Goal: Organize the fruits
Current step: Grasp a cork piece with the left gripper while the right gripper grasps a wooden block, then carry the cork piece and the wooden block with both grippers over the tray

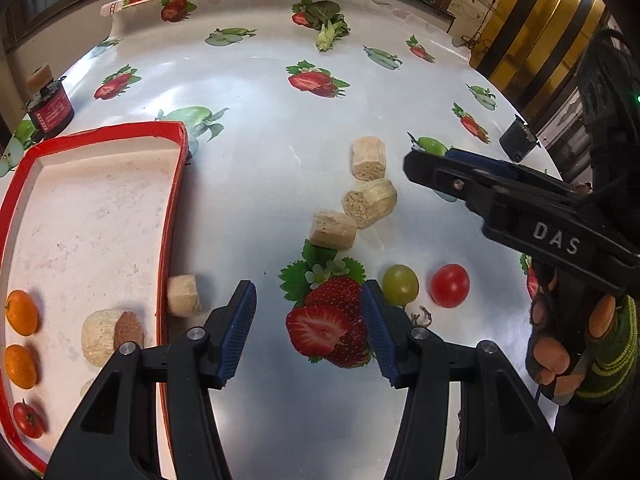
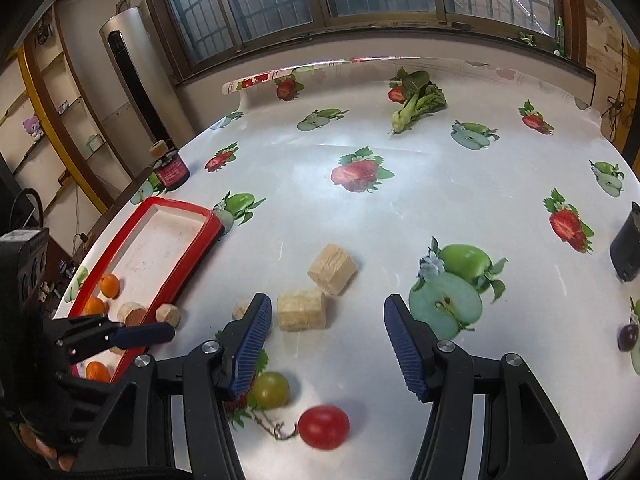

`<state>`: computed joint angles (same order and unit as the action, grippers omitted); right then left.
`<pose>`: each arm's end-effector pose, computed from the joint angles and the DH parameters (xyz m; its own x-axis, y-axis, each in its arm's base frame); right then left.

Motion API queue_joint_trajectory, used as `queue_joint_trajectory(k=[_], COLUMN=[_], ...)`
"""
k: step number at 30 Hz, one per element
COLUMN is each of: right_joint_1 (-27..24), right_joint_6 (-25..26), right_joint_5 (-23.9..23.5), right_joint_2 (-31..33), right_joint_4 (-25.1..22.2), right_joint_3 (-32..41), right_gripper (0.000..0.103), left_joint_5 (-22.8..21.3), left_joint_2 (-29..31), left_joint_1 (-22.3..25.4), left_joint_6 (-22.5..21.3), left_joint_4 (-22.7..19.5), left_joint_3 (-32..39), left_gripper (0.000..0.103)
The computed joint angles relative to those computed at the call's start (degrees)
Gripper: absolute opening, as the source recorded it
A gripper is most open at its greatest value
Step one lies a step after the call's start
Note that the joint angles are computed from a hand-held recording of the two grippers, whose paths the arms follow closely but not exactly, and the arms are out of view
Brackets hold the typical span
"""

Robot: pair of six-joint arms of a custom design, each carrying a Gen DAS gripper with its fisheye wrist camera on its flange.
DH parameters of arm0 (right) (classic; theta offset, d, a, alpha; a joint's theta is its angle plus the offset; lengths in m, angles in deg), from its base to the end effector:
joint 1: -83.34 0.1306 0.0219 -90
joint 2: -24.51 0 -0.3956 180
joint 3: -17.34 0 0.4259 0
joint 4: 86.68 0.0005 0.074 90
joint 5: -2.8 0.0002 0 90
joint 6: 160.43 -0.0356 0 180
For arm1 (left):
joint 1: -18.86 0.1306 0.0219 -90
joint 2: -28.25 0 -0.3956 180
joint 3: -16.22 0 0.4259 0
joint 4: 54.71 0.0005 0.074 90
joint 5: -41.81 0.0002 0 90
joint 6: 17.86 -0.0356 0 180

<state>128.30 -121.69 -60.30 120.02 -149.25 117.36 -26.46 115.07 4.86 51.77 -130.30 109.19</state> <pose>0.3940 0.3700 0.4680 -0.7352 0.2489 -0.6305 0.1800 0.9684 0.1724 0.4438 -0.1248 0.4709 -0.7295 0.5151 -0.4499 0.6452 0.7366 -0.2027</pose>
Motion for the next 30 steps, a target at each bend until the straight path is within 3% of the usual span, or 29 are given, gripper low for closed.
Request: queue_joint_trajectory(k=[9,12,13,15,18,30], right_joint_1=[-4.2,-5.14,-5.09,-5.33,-4.9,-1.79], right_joint_6=[1.95,2.07,2.47,2.47,1.71,-1.92], right_joint_5=[-5.81,-7.54,-6.72,-7.5,-5.23,-0.35], right_joint_2=[4.79,5.21,4.95,4.39,2.68,-3.94], right_joint_4=[2.07,3.32,4.11,4.92,4.96,3.78], right_joint_3=[1.66,0.8,0.32,-0.4,-1.71,-5.33], right_gripper=[0.06,0.05,0.04,0.04,0.04,0.039], left_joint_5=[-0.09,-0.19,0.08,-0.17,-0.41,-1.36], left_joint_2=[3.65,3.74,3.77,3.76,3.65,-0.45], left_joint_1=[-1.94,-2.73,-2.93,-3.39,-4.07,-2.68], left_joint_6=[2.43,3.22,3.6,4.13,2.82,1.78], left_joint_4=[1.14,3.24,4.03,5.63,6.15,7.0], left_joint_3=[1.55,1.09,0.95,0.68,0.42,-1.44], left_gripper=[0.053,0.053,0.053,0.052,0.026,0.026])
